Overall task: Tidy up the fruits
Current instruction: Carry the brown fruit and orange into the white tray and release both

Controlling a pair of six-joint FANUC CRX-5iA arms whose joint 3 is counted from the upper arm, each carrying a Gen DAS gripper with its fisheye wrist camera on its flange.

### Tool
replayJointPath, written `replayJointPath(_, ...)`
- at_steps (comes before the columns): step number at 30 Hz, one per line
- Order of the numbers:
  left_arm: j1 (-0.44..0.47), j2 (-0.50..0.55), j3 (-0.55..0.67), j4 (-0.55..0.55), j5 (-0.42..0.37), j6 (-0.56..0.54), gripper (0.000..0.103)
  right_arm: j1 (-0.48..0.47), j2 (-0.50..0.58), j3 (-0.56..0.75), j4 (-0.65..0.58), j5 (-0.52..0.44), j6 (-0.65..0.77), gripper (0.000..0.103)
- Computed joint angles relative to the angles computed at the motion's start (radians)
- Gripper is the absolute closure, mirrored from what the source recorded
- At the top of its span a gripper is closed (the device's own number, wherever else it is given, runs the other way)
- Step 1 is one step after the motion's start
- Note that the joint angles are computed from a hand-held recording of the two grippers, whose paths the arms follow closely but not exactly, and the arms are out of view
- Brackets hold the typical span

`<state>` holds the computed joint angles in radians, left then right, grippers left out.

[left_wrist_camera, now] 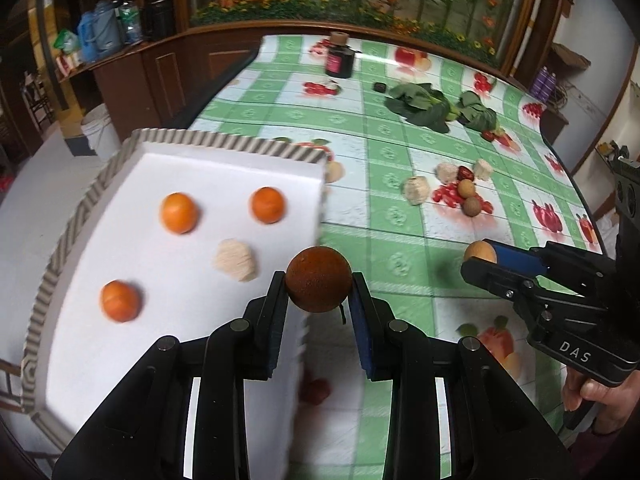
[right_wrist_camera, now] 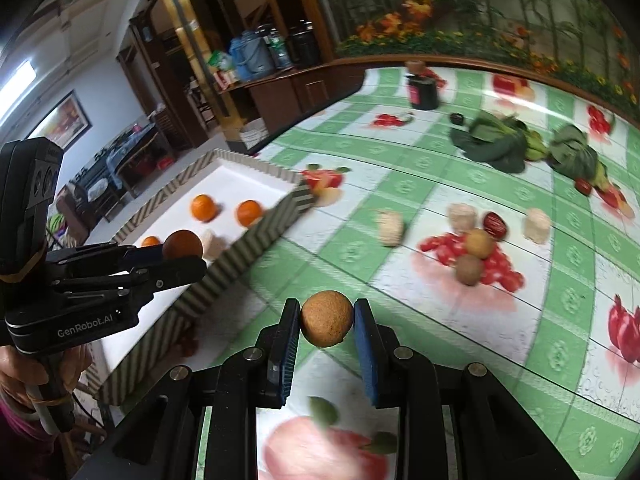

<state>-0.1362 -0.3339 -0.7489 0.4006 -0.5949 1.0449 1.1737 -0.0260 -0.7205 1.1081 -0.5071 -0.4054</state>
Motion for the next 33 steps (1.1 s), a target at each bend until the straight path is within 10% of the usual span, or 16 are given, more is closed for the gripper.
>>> replayJointPath(33, 0.396, -0.139, -0.149, 0.080, -0.077, -0.183, 0.073, 0.038, 0.294, 0.399, -0.350, 0.061, 0.545, 0.077)
